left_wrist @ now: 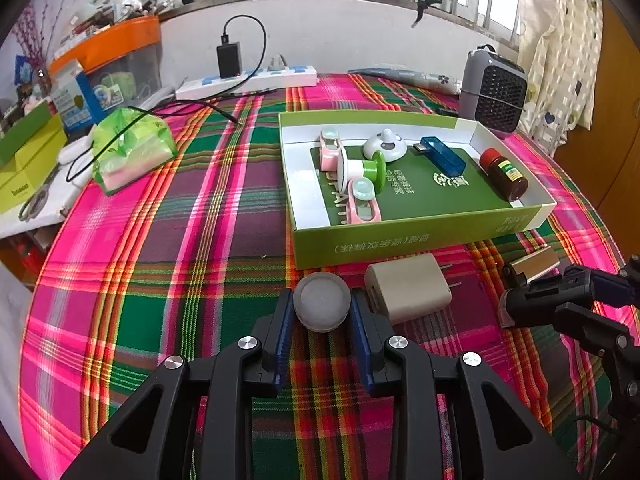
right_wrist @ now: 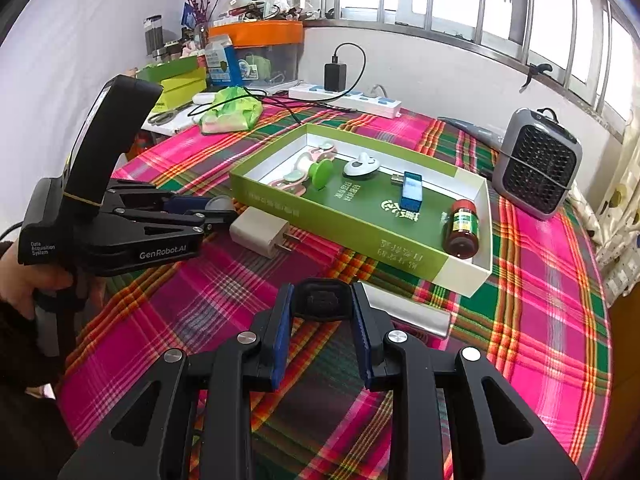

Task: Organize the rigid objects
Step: 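Close left tool on the white lid while right tool closes on the black flashlight, then carry the lid in left tool and flashlight in right tool over the box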

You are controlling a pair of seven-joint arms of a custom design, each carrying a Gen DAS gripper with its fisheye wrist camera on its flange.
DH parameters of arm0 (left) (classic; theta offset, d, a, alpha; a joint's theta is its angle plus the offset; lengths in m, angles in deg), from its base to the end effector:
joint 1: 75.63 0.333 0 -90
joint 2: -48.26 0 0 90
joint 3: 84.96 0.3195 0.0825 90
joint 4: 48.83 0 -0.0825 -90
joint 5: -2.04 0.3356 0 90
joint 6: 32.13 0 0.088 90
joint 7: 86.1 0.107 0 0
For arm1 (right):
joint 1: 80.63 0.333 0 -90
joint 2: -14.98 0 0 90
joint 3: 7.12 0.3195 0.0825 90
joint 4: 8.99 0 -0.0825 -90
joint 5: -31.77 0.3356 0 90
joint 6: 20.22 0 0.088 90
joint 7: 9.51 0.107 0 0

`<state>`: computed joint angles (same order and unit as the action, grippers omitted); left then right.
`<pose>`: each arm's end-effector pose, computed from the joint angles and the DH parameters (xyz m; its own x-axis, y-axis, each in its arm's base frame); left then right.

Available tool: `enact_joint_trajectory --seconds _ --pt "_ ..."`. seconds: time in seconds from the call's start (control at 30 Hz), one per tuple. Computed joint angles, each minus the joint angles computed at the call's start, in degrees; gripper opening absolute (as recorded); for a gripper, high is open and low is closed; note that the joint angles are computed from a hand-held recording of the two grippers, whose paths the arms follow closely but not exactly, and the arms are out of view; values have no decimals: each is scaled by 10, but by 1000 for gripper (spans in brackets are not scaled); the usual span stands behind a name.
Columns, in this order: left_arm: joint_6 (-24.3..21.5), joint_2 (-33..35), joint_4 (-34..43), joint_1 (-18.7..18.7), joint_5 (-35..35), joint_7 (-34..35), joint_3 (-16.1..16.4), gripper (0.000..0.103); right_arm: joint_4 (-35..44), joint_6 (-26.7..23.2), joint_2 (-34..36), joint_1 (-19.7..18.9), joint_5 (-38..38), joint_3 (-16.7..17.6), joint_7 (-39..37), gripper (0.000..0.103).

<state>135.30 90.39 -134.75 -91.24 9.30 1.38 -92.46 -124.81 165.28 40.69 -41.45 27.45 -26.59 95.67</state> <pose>0.6747 -0.2685 0.3492 -0.4018 -0.9156 0.0155 -0.7076 0.2997 -0.6399 0.5749 0.2404 0.3702 0.2447 -0.9696 0.0044 -0.6757 -0.1738 -0.7164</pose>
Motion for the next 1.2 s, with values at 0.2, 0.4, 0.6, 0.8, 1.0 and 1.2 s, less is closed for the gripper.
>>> enact_joint_trajectory --seconds 0.2,0.4,0.6,0.8,1.0,1.2 --pt "13 -7 -14 5 -3 1 -4 26 -12 15 -7 -22 13 28 -7 29" --pt "17 -10 -21 14 -10 11 -15 26 -42 24 -22 -27 40 39 -10 29" --pt "23 -14 -31 19 -17 21 -22 26 -58 17 -27 -24 54 44 -17 29" --pt "24 -17 -36 20 -23 27 -24 26 -47 -6 -19 -35 41 57 -13 29" --pt "23 -18 -38 20 -25 30 -25 26 -30 -26 -13 -54 17 72 -1 29" --pt "24 -21 -41 19 -26 32 -24 26 -7 -53 -2 -67 -10 83 16 29"
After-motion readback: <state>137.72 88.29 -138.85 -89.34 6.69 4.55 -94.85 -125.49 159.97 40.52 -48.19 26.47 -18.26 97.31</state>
